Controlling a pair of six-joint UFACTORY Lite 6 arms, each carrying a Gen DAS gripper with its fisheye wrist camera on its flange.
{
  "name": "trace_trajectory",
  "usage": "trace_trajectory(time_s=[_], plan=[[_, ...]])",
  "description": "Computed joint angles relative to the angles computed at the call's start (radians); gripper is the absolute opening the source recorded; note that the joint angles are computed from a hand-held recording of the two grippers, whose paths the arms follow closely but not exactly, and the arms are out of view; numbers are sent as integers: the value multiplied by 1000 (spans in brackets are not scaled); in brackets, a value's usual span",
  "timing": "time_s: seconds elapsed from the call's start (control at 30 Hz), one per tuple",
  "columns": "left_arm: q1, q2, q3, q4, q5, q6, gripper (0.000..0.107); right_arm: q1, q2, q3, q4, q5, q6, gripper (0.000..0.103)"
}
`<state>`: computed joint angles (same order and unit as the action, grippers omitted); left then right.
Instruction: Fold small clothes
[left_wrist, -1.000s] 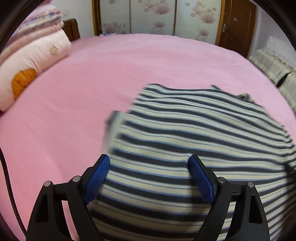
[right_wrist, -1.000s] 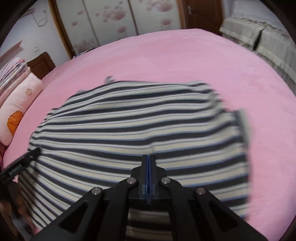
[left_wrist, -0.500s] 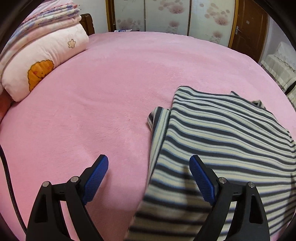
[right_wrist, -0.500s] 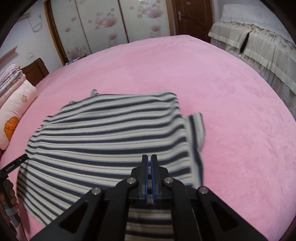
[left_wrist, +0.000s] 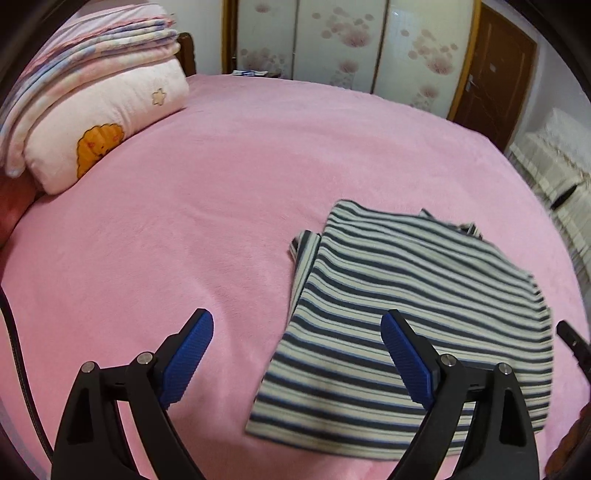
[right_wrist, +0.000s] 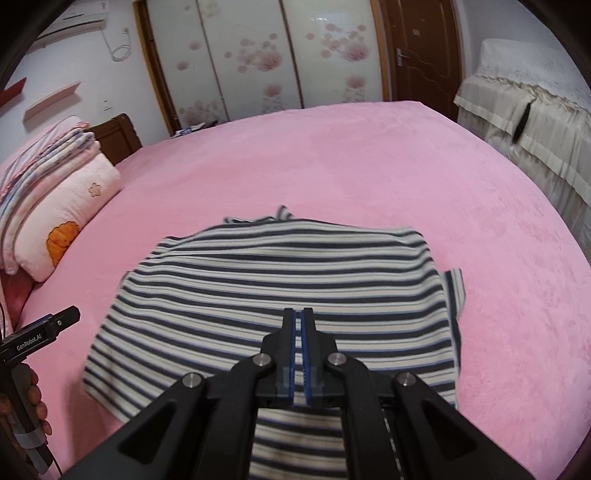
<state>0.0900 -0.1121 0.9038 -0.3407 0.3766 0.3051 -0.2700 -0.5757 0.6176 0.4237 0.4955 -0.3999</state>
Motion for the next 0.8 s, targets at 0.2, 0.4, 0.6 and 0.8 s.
trace_trajectory(time_s=[0.2, 0.4, 0.6, 0.8], plan=[[177, -132, -80, -234, 123, 230, 91, 184, -85, 5, -276, -9, 326, 24], [419, -135, -241, -492, 277, 505, 92, 325, -86, -20, -444, -56, 557, 25], [541, -24, -418, -676, 379, 738, 92, 424, -65, -93, -635, -149, 817, 25], [502, 38, -518, -979, 416, 1015, 92, 477, -31, -165, -878, -215, 1098, 25]])
